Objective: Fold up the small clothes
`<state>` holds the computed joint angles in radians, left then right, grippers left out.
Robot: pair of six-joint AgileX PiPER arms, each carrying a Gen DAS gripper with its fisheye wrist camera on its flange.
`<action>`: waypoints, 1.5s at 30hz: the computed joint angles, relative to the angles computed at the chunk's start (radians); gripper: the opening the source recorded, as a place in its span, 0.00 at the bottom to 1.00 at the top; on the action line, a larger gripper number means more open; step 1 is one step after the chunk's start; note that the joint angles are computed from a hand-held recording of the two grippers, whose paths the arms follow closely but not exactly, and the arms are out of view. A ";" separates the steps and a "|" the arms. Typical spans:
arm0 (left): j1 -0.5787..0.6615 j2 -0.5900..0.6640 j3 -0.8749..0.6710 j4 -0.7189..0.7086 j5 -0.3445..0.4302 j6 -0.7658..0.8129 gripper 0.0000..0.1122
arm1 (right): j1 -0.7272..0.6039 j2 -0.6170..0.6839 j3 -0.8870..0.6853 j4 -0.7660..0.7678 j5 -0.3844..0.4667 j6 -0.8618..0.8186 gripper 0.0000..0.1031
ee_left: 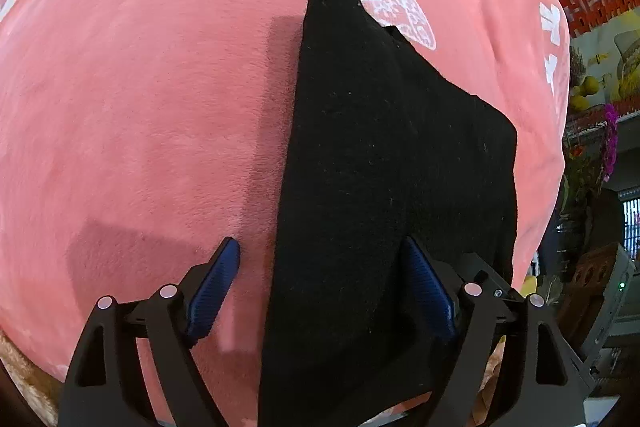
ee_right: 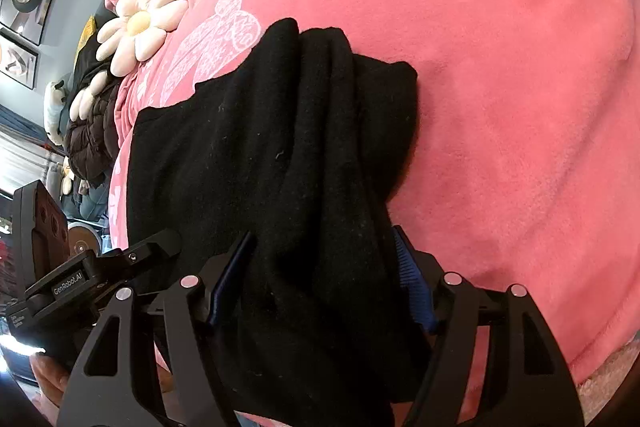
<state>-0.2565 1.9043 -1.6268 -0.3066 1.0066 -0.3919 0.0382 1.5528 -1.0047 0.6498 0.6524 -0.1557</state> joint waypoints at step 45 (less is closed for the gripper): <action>-0.016 -0.190 0.162 0.034 -0.050 0.042 0.67 | -0.042 -0.191 -0.018 -0.264 0.169 0.195 0.56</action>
<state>-0.2722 1.7145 -1.4652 -0.2721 0.9561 -0.3502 -0.0037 1.3618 -1.0230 0.3862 0.8216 0.0394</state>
